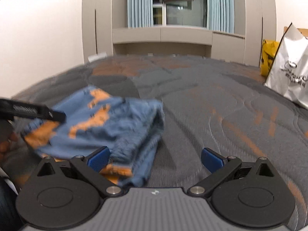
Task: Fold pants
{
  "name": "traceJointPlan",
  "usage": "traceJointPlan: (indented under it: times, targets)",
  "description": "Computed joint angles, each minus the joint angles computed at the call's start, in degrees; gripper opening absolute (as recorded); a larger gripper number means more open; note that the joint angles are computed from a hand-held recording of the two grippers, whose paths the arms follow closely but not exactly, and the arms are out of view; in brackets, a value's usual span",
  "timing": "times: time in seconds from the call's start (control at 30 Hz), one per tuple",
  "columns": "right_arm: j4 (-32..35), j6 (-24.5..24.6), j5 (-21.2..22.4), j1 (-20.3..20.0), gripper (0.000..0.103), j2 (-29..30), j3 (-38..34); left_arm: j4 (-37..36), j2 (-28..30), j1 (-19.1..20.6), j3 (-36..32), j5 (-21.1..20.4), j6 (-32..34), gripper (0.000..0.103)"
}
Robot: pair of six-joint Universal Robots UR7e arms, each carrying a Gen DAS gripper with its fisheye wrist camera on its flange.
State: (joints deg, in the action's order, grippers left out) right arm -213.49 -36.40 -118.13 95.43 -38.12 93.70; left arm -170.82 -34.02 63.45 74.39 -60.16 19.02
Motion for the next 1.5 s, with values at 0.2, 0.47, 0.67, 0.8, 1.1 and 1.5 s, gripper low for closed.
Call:
traceJointPlan:
  times: [0.2,0.47,0.67,0.8,1.1,1.5]
  targets:
    - [-1.6,2.4,2.1,-0.4,0.103,-1.2,2.1,-4.0,-3.3,0.3,6.0,-1.9,0.7,0.103]
    - [7.3,4.4,10.1,-1.9,0.103,-3.5,-1.4,-4.4,-5.2,1.3,8.4,-11.5,0.6,0.103]
    - [22.7,7.4,11.9,-2.9,0.103,-2.1,-9.8,-2.9,-3.2,1.0,6.5,-9.1,-1.1,0.103]
    - [26.4,9.3,12.3,-3.7,0.103,-0.9,-12.5,-2.7,-3.1,1.2,6.2,-9.3,-1.3,0.103]
    - [25.1,9.0,13.8,-4.2,0.103,-1.0,-11.7,-2.9,-2.7,1.0,5.7,-8.1,-1.2,0.103]
    - [24.6,9.1,13.7,-4.2,0.103,-0.9,-11.8,-1.2,-3.4,1.5,5.0,-9.8,-4.8,0.102]
